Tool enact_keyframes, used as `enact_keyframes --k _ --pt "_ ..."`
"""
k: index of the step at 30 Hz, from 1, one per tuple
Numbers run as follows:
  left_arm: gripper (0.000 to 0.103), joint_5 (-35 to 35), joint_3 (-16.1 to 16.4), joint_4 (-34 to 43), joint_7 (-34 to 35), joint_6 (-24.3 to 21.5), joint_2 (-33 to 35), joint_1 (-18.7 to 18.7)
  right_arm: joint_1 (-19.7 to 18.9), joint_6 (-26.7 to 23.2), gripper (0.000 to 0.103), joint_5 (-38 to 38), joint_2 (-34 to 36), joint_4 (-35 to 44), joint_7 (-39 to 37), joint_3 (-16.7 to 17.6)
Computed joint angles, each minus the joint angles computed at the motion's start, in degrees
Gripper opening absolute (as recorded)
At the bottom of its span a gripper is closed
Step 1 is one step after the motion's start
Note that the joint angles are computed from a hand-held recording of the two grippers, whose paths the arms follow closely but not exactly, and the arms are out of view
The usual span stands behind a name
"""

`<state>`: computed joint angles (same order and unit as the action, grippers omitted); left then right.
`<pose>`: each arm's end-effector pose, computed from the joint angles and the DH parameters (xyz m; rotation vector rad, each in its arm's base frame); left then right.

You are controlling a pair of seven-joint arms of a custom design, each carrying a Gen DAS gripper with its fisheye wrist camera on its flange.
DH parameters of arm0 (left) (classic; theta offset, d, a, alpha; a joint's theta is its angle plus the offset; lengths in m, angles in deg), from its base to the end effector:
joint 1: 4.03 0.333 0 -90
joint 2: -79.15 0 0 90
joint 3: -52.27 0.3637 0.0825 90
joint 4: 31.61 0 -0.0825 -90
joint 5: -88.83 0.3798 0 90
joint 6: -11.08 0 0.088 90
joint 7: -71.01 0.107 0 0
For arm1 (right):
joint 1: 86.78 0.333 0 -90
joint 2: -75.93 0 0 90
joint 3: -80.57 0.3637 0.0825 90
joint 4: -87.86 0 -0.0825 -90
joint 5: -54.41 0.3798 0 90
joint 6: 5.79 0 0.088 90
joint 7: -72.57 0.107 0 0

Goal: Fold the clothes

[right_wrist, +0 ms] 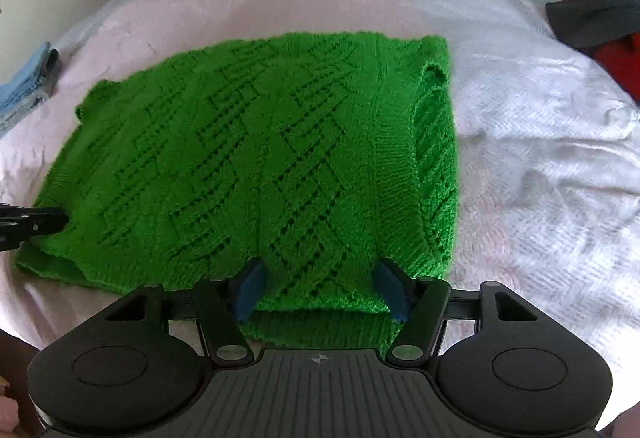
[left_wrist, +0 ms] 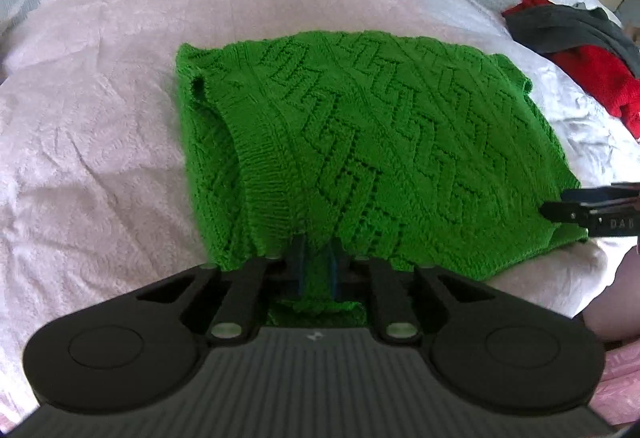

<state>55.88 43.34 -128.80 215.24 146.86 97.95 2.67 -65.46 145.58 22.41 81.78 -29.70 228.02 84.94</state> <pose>0.6918 -0.0196 0.4919 -1.3129 2.5471 -0.8786 0.5419 0.2743 0.4899 -1.5887 2.0844 -0.4959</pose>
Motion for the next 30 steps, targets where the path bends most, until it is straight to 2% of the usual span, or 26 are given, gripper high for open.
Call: enact_keyframes --k 2,5,8,10,14,16,19,21,23,24,26,27,28,29,30 --pt "0.01 -1.9 -0.5 0.6 0.1 -0.7 -0.4 0.6 0.6 -0.7 0.062 -2.8 -0.7 0.7 4.0 -0.3" --pt "0.012 -8.4 -1.7 -1.5 7.0 -0.2 -1.8 2.5 1.2 -0.3 0.062 -10.6 -2.2 1.0 12.9 -0.6" --pt "0.011 -11.9 -1.3 -5.3 10.6 1.6 -2.0 3.1 1.3 -1.2 0.062 -14.1 -1.6 -0.2 16.7 0.0" --pt "0.011 -19.7 -2.3 -7.8 17.0 3.0 -2.2 4.8 2.0 -0.2 0.062 -23.4 -1.5 -1.9 24.4 -0.3" --pt "0.011 -31.3 -2.8 -10.3 29.1 2.8 -2.4 6.2 3.3 -1.3 0.062 -41.4 -1.0 -4.4 40.0 0.0" --pt "0.011 -35.7 -2.6 -11.1 34.4 2.1 -2.6 6.5 3.6 -2.4 0.062 -47.9 -1.0 -5.1 46.7 0.3" --pt "0.011 -41.3 -1.9 -12.5 39.7 1.7 -3.0 6.3 4.2 -5.6 0.062 -53.2 -0.7 -5.5 52.2 1.3" --pt "0.011 -42.5 -1.3 -13.6 40.1 3.9 -4.0 4.9 4.4 -7.0 0.063 -53.4 -0.3 -5.2 52.9 1.8" --pt "0.012 -39.8 -0.6 -14.7 35.0 8.4 -5.6 2.4 4.5 -7.7 0.063 -50.9 0.0 -4.5 51.4 2.0" --pt "0.012 -38.0 -0.3 -15.2 32.1 10.6 -6.4 1.3 4.3 -7.5 0.064 -46.4 -0.1 -3.7 48.2 2.1" --pt "0.017 -35.0 -0.1 -16.5 28.6 14.1 -8.1 -0.4 4.0 -7.9 0.071 -36.7 -0.4 -2.0 41.1 2.3" --pt "0.018 -33.4 -0.1 -17.2 27.1 15.8 -9.0 -1.1 4.0 -8.8 0.079 -32.4 -0.6 -1.3 38.4 2.4" --pt "0.026 -31.6 0.0 -17.9 25.5 17.4 -9.9 -1.9 4.3 -10.4 0.088 -29.0 -1.1 -0.9 37.0 2.6" --pt "0.037 -29.1 0.2 -18.9 23.0 18.6 -11.1 -2.6 4.6 -11.7 0.089 -26.5 -1.7 -0.7 36.3 2.9" --pt "0.039 -27.4 0.5 -20.1 21.2 18.7 -12.5 -2.8 5.0 -12.3 0.089 -25.3 -2.6 -1.3 36.7 3.1"
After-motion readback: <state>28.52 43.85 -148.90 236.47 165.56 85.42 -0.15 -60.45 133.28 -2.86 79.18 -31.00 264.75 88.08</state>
